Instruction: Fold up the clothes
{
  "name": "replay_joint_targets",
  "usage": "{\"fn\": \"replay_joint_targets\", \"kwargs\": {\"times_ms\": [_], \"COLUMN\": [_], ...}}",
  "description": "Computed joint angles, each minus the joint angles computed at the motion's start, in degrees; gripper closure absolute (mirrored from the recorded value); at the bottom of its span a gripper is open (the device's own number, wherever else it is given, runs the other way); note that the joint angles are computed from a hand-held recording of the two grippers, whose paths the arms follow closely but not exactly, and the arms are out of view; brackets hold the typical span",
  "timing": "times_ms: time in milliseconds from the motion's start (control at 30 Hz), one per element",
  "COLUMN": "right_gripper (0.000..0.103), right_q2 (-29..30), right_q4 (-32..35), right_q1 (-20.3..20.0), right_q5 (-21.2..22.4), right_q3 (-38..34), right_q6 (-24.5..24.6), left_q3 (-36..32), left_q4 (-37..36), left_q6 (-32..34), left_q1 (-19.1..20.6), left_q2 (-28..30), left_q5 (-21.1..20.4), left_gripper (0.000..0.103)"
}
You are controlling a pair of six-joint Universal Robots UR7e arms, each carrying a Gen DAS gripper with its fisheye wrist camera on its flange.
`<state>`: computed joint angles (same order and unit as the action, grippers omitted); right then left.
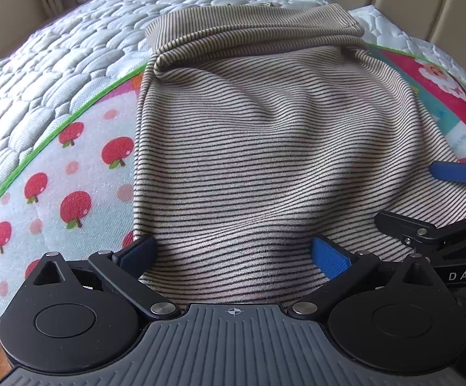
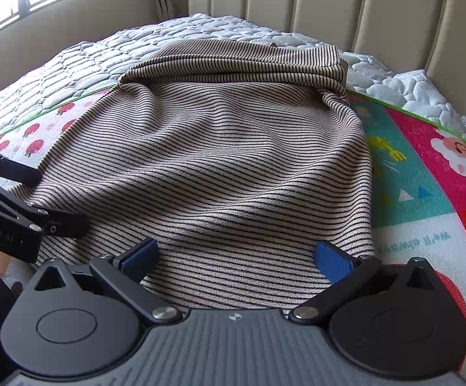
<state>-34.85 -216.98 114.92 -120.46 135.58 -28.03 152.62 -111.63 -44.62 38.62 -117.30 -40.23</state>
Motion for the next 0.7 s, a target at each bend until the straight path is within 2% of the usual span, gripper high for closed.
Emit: {"fn": "replay_joint_targets", "kwargs": {"times_ms": [233, 267, 400, 467, 567, 633, 700], "right_gripper": [0.0, 0.0, 0.0, 0.0, 0.0, 0.0, 0.0], "right_q2": [3.4, 3.0, -3.1, -5.5, -9.0, -11.9, -13.4], "right_q4": [-6.4, -5.3, 7.3, 13.4, 21.5, 22.0, 16.9], "right_q1": [2.2, 2.3, 0.2, -0.3, -1.0, -2.6, -4.2], "right_q5": [-3.1, -3.5, -0.9, 0.0, 1.9, 6.3, 11.0], "right_q3": [-0.4, -0.5, -0.3, -0.7, -1.5, -0.6, 0.7], "right_q6": [-4.5, -4.2, 3.8, 4.8, 3.9, 2.5, -0.2], "left_q3": [-0.1, -0.2, -0.9, -2.1, -2.1, -2.1, -1.9], "left_q4": [0.4, 0.6, 0.7, 0.1, -9.1, -16.0, -24.0], "left_q6": [-0.1, 0.0, 0.5, 0.7, 3.4, 5.9, 9.5], "left_q1": [0.0, 0.0, 0.5, 1.6, 3.3, 4.1, 4.6], "left_q2": [-0.1, -0.1, 0.1, 0.4, -0.4, 0.1, 1.8], "left_q5": [-0.2, -0.4, -1.2, -2.3, -2.0, -0.8, 1.7], "left_gripper": [0.0, 0.0, 0.0, 0.0, 0.0, 0.0, 0.0]}}
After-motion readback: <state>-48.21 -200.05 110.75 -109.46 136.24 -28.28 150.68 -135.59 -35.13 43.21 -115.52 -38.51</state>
